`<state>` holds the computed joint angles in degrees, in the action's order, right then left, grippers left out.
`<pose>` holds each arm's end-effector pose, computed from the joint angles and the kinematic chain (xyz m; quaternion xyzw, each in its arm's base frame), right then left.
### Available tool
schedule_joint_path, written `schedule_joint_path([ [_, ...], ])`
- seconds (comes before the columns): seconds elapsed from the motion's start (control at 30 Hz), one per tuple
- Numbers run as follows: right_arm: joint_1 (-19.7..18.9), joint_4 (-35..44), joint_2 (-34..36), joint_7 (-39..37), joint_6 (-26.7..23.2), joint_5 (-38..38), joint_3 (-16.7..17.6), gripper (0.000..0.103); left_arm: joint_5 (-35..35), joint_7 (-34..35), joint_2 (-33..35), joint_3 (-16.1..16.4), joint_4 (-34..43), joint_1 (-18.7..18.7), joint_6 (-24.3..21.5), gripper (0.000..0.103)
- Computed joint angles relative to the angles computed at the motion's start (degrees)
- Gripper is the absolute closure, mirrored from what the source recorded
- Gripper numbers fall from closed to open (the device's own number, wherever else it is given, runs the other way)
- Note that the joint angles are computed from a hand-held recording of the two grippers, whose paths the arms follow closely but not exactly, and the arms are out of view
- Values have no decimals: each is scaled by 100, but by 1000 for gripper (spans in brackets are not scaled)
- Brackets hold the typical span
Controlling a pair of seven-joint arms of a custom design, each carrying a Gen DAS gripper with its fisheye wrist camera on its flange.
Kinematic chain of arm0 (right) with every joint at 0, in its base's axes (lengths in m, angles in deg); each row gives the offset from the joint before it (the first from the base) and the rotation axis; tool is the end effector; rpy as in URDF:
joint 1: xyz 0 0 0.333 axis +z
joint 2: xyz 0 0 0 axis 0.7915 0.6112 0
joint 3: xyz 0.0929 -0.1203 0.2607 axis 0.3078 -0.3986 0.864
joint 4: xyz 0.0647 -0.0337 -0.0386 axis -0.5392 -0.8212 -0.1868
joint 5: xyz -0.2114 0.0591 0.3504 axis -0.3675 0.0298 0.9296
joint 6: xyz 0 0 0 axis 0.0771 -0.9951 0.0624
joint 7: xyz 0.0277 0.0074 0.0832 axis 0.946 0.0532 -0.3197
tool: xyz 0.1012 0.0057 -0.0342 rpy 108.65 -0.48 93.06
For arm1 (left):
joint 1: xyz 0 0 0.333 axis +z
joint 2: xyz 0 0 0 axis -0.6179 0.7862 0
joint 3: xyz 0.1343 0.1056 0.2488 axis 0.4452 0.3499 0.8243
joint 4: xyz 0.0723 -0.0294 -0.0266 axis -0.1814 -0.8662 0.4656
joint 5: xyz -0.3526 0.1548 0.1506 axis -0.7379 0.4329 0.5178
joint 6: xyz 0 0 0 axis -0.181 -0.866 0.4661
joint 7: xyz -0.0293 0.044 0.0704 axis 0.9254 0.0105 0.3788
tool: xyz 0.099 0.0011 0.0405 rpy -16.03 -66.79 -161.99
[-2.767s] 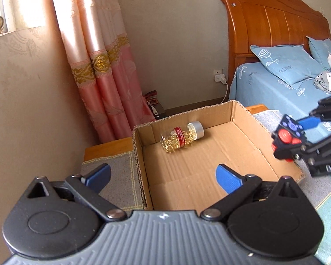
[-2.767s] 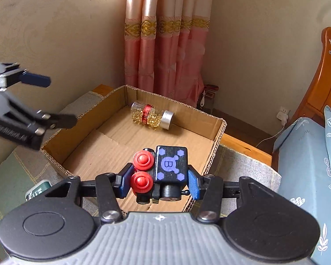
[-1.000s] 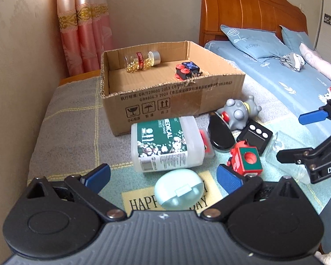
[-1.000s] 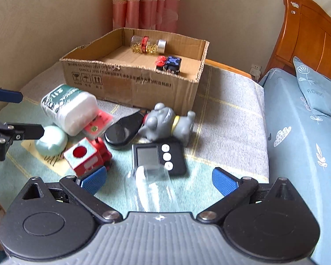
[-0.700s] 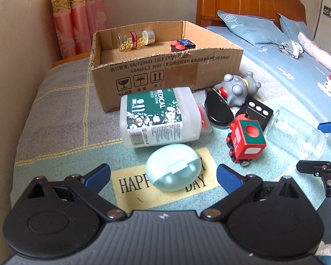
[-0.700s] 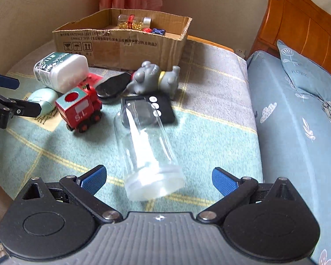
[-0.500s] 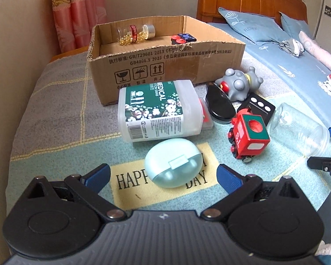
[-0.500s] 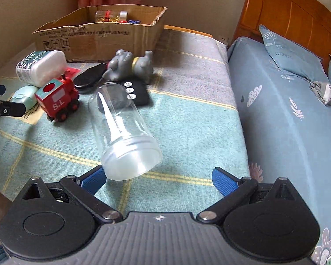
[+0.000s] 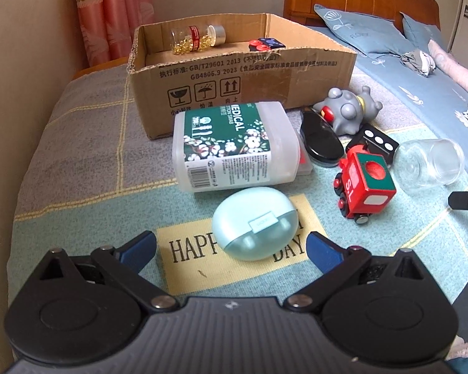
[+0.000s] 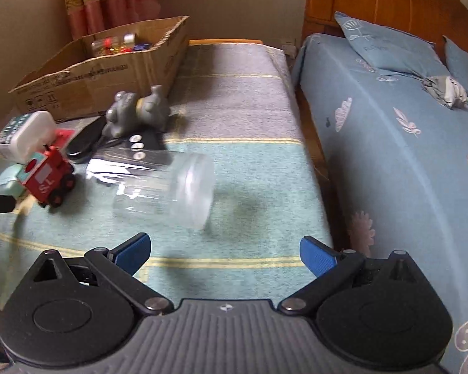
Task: Organize rigid objects
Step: 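Move the left tool to the pale blue case while the right tool approaches the clear cup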
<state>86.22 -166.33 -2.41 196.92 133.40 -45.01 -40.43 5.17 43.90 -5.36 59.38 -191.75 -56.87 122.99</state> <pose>0.6132 0.1855 0.2472 -0.6899 0.6444 -0.2128 0.2520 0.6284 -0.1759 0.2422 -0.5929 0.7332 -0.2633 0.2037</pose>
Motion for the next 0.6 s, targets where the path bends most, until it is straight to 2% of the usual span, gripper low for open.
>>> schedule_joint_path([
  [0.07, -387, 41, -13, -161, 160, 18, 481, 0, -8, -11, 13, -29, 19, 29, -4, 1],
  [0.13, -628, 190, 45, -294, 155, 85, 810, 0, -28, 0, 17, -167, 25, 162, 27, 2],
  [0.27, -576, 457, 201, -415, 81, 168, 852, 0, -123, 21, 44, -457, 97, 419, 32, 3],
  [0.37, -573, 572, 265, -467, 54, 192, 884, 0, -161, -118, 129, -182, 254, 109, -52, 3],
  [0.43, -650, 614, 289, -522, 57, 198, 974, 0, -140, -287, 235, 144, 430, -218, -189, 3],
  [0.47, -624, 623, 297, -527, 55, 205, 948, 0, -110, -453, 305, 426, 543, -485, -327, 3],
  [0.5, -559, 637, 310, -519, 44, 210, 883, 0, -43, -579, 345, 563, 605, -604, -415, 3],
  [0.57, -463, 633, 313, -507, 43, 210, 781, 0, 116, -799, 372, 770, 607, -746, -462, 3],
  [0.6, -455, 631, 309, -508, 34, 212, 771, 0, 170, -824, 340, 694, 560, -641, -454, 3],
])
